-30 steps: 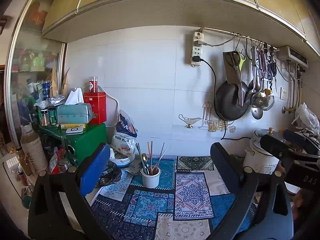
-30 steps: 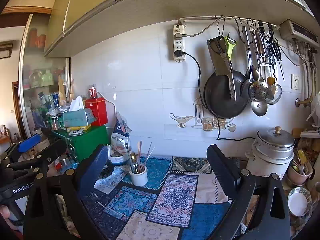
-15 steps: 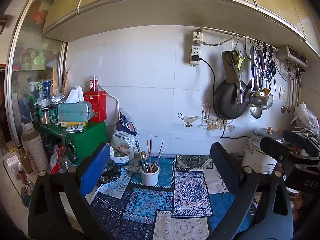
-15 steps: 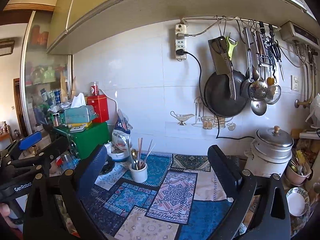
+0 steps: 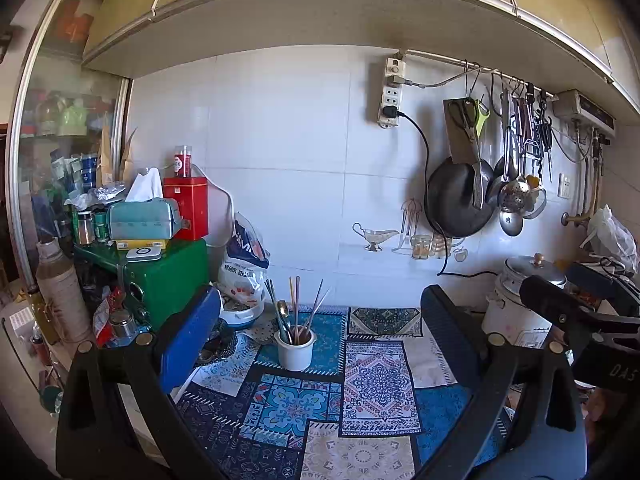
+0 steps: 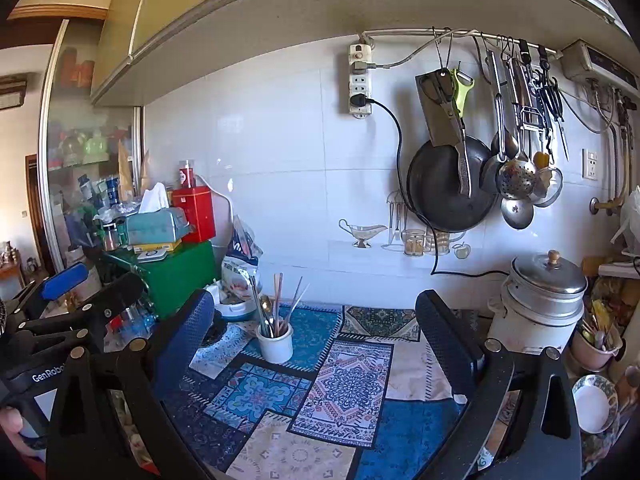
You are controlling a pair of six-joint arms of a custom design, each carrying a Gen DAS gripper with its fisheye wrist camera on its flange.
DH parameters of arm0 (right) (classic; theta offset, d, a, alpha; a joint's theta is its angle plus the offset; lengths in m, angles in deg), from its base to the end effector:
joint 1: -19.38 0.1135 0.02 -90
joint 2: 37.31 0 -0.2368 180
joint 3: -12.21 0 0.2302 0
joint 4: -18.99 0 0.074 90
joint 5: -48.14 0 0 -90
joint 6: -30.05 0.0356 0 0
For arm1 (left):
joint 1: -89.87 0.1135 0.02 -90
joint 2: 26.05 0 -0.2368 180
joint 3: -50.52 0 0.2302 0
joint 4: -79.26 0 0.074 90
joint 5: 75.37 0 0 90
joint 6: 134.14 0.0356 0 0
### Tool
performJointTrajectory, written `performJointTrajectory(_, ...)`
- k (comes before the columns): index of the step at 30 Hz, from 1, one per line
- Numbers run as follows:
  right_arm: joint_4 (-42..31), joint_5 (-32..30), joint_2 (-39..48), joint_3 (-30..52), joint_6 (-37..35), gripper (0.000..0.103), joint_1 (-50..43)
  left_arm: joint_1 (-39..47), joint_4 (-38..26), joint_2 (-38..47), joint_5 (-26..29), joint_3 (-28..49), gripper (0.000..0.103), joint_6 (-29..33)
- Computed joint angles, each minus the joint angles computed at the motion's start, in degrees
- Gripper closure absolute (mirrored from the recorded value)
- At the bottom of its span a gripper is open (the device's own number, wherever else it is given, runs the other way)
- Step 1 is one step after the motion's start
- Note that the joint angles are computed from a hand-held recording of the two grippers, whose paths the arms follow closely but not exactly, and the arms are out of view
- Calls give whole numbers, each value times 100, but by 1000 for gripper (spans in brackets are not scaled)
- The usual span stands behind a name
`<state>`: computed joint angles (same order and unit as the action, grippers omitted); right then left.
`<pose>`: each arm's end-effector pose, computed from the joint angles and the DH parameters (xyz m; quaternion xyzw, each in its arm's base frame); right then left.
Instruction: Organize utensils
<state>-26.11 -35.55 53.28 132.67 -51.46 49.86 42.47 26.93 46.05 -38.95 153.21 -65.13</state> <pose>0.2843 0.1628 0.4362 -0.1185 0.7852 0.1610 0.5861 0.1793 -0.1527 0.4207 -0.0774 0.7771 0.0271 0.6239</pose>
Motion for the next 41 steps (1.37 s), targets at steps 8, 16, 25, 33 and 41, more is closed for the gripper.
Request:
performJointTrajectory(8, -28, -59, 77, 83, -15, 3, -38, 168, 103, -6, 260, -33, 2, 65)
performJointTrajectory(16, -20, -84, 112, 112, -27, 3, -66, 271, 183, -19, 461, -48, 2, 123)
performJointTrajectory(25, -4, -135, 206, 194, -37, 3, -130, 365, 188, -34, 652, -39, 2, 115)
performJointTrajectory(33, -23, -138, 332, 337, -15, 3, -161, 563, 334, -80, 900, -113, 2, 271)
performJointTrajectory(41, -126, -84, 689, 761, -2, 3, -132, 1009, 543, -54, 1458, -171, 2, 526)
